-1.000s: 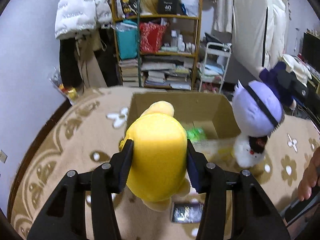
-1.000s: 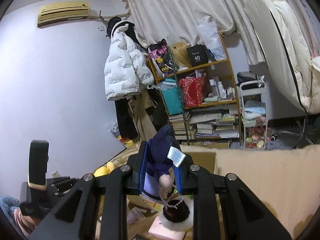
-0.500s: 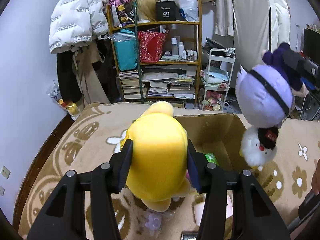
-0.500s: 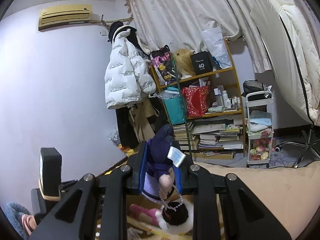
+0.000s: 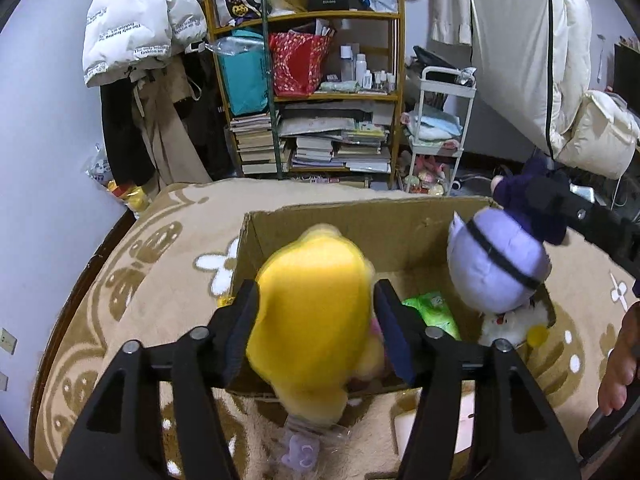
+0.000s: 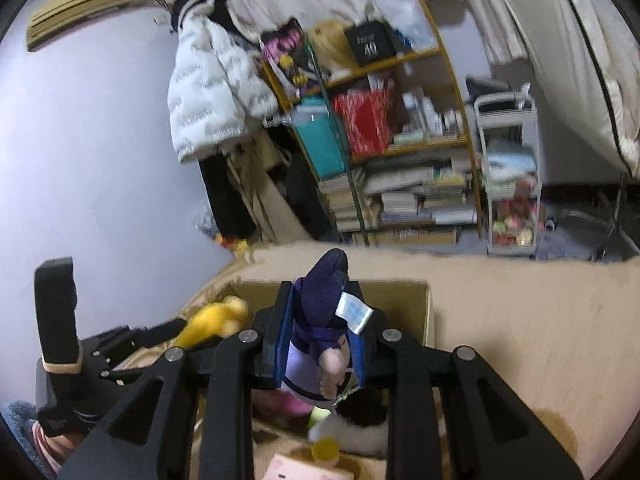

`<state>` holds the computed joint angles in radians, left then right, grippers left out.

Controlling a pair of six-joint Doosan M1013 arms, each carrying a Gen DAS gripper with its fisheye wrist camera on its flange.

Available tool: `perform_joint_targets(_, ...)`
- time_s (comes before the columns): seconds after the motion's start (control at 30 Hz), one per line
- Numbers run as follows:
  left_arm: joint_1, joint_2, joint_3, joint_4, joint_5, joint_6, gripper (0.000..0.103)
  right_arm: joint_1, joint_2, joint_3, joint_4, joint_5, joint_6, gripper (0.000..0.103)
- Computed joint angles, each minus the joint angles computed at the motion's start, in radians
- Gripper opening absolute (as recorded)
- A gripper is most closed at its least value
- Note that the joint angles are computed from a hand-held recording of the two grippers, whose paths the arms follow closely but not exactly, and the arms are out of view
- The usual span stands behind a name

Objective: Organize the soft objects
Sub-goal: 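Lower the yellow dog and doll into the box and open both tools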

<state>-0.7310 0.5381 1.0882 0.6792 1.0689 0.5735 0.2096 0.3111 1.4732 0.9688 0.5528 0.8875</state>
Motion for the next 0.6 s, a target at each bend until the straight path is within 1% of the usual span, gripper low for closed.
perform_joint_targets(0.03,-0.001,-0.001,0.003,0.004,0.001,-0.004,0.071,-0.002,0.001,0.0,-0.012,0.008,0.014,0.029)
perform_joint_targets(0.07,-0.003,-0.003,0.007,0.013,0.002,-0.01,0.074,-0.002,0.001,0.001,-0.021,0.013,0.024,0.029)
perform_joint_targets(0.13,-0.006,-0.007,0.015,0.028,0.006,-0.023,0.084,-0.004,-0.002,0.006,-0.045,0.021,0.048,0.03)
perform_joint_targets(0.23,-0.012,-0.012,0.02,0.041,0.025,-0.037,0.093,-0.006,-0.003,0.006,-0.051,0.035,0.062,0.032)
perform_joint_targets(0.3,-0.015,-0.02,0.029,0.05,0.031,-0.051,0.094,-0.007,-0.013,0.015,-0.041,0.031,0.057,0.039)
perform_joint_targets(0.37,-0.022,-0.031,0.042,0.06,0.037,-0.071,0.097,-0.007,-0.021,0.021,-0.042,0.029,0.06,0.051)
perform_joint_targets(0.4,-0.024,-0.036,0.047,0.062,0.039,-0.076,0.098,-0.008,-0.027,0.025,-0.042,0.03,0.064,0.053)
perform_joint_targets(0.47,-0.031,-0.047,0.058,0.069,0.045,-0.089,0.099,-0.007,-0.037,0.031,-0.051,0.03,0.076,0.062)
perform_joint_targets(0.5,-0.037,-0.053,0.066,0.076,0.051,-0.098,0.1,-0.007,-0.044,0.037,-0.058,0.03,0.082,0.064)
perform_joint_targets(0.57,-0.047,-0.066,0.08,0.088,0.058,-0.112,0.1,-0.007,-0.056,0.045,-0.071,0.031,0.095,0.078)
perform_joint_targets(0.6,-0.051,-0.071,0.085,0.092,0.061,-0.114,0.1,-0.007,-0.063,0.05,-0.083,0.034,0.104,0.082)
